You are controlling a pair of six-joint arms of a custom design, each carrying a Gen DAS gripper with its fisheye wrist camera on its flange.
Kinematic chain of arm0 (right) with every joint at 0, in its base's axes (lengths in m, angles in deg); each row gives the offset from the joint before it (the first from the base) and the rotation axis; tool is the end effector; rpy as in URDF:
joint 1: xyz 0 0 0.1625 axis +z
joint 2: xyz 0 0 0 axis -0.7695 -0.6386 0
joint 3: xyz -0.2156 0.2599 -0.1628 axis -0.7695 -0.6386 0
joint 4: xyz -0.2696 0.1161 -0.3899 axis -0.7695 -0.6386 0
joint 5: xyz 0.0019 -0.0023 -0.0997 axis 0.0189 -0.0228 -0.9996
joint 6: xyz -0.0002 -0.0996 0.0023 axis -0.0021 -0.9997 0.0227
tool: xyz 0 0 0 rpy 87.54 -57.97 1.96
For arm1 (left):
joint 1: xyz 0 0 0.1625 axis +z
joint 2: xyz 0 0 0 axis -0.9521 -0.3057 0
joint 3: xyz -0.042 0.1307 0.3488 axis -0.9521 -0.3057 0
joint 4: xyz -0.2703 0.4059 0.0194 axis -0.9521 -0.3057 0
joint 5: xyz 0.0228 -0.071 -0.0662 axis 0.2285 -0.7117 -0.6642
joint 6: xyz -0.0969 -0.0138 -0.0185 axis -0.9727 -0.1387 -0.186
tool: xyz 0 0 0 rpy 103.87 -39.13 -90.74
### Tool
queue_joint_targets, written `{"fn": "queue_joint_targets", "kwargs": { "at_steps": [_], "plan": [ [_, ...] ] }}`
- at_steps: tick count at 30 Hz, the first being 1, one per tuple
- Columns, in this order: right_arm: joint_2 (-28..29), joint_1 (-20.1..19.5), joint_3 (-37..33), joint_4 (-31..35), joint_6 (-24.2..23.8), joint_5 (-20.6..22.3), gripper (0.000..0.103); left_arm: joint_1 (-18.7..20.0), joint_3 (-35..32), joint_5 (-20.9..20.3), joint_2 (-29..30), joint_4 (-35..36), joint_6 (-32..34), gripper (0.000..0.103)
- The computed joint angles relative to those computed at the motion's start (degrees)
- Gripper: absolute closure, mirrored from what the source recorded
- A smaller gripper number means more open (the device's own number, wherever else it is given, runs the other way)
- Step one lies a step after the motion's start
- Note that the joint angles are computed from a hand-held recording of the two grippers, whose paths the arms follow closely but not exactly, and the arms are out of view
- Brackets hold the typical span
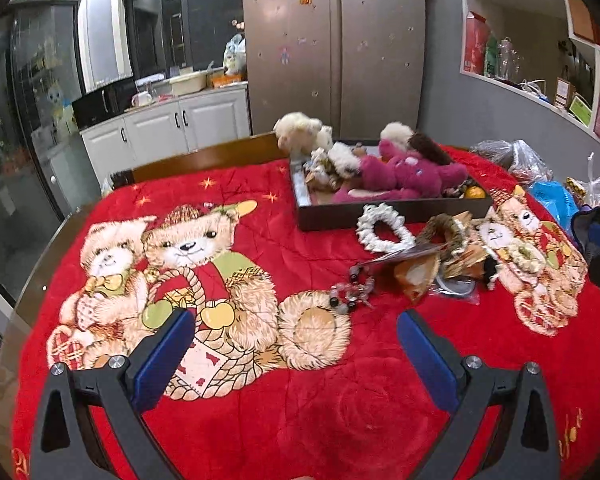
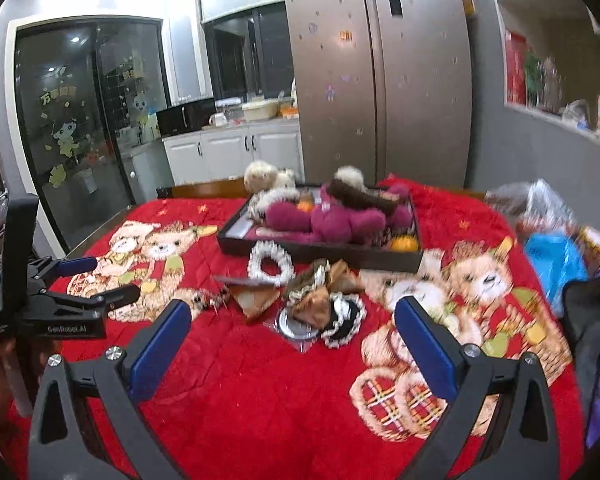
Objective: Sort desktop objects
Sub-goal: 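Withdraw both open tools from the box back over the blanket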
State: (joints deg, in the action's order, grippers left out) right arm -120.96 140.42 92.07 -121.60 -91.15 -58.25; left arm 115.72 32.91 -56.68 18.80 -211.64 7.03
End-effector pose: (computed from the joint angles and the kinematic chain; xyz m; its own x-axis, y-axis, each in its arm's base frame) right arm 0.1027 -0.5155 0.3571 -0.7840 -0.0692 0.6169 -0.5349 0.5797 -0.6147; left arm -0.3401 -0.6085 0.0665 -0.6659 0.2953 -0.6851 0.6689 0.6430 -0.3730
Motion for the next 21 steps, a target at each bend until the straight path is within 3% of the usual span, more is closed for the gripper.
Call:
{"fn": "queue_joint_targets", "kwargs": {
  "at_steps": [6,16,21],
  "plan": [
    [4.3,-2.3,-2.9,0.8,-1.3,-0.5,0.000,2.6,-4.8,-1.0,4.6,1.1,0.6,0.000],
    [12.4,-4.7,-9.1,6.2,-1.2,1.9,0.001,5.0,-12.0,0.8,11.2,7.3,0.2,0.000],
    [14.4,-5.0,-10.8,7.8,-0.4,3.6,0.008,5.5,-14.1,1.0,13.0,7.7,1.5,0.000]
  ]
}}
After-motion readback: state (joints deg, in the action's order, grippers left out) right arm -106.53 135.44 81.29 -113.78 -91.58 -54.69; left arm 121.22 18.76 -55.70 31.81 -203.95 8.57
